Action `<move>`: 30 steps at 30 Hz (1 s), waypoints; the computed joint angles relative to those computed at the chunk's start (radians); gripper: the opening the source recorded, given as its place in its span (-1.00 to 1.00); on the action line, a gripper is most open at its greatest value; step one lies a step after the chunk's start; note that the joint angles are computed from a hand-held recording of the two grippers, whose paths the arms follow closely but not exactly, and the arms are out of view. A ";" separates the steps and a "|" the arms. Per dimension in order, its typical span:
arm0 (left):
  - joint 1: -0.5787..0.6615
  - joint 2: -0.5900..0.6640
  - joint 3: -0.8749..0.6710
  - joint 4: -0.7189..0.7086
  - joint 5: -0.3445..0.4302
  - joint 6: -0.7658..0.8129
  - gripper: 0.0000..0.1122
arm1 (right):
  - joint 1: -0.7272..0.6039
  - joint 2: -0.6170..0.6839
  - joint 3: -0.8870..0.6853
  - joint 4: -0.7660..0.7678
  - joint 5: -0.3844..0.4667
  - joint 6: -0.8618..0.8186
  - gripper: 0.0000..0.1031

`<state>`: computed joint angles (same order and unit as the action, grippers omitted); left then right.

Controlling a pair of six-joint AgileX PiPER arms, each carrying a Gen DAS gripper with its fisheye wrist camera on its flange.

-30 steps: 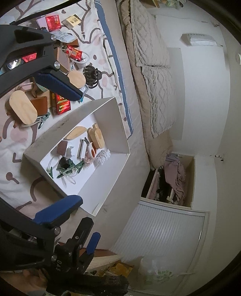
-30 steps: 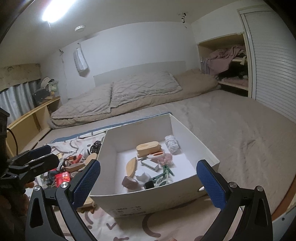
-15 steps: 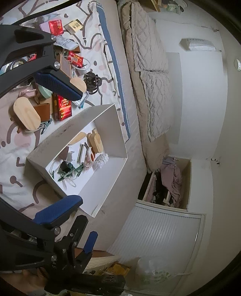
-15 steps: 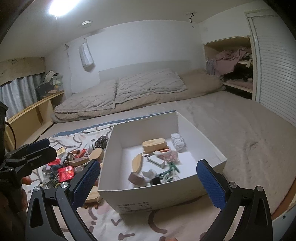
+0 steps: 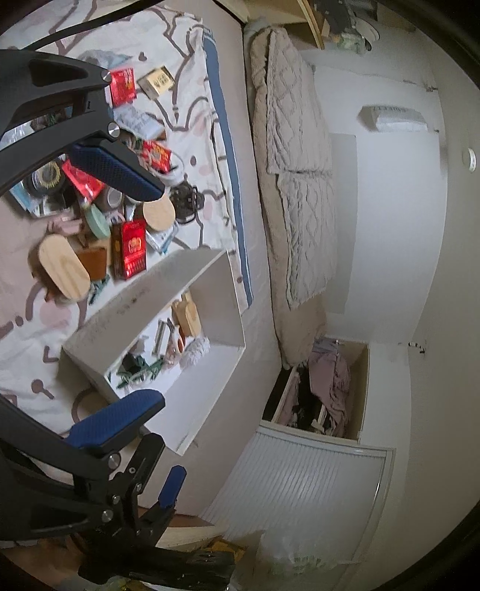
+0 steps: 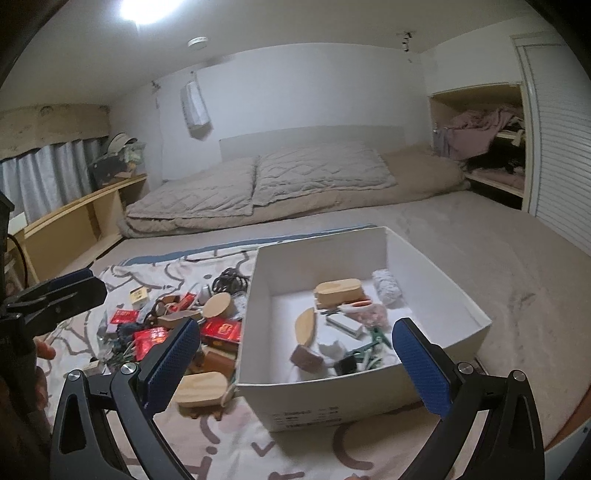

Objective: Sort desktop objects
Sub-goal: 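Lift both tools out of the white box and back away, then move the right gripper to the wooden oval board while the left gripper approaches the white sachet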

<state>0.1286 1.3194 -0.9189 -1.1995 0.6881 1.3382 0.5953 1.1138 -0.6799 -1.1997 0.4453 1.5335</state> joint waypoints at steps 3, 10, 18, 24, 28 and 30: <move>0.054 -0.006 0.001 -0.004 0.024 0.014 0.82 | 0.031 0.024 -0.021 -0.013 -0.001 0.011 1.00; 0.196 -0.015 0.006 -0.037 0.090 0.056 0.82 | 0.129 0.090 -0.067 -0.101 0.024 0.089 1.00; 0.365 -0.007 0.005 -0.064 0.162 0.125 0.82 | 0.220 0.156 -0.093 -0.211 0.044 0.188 1.00; 0.454 -0.009 0.022 -0.086 0.175 0.191 0.83 | 0.256 0.194 -0.110 -0.281 0.041 0.263 1.00; 0.506 0.004 0.028 -0.103 0.194 0.224 0.83 | 0.268 0.215 -0.119 -0.313 0.031 0.296 1.00; 0.529 0.013 0.030 -0.111 0.199 0.241 0.83 | 0.272 0.223 -0.122 -0.322 0.023 0.305 1.00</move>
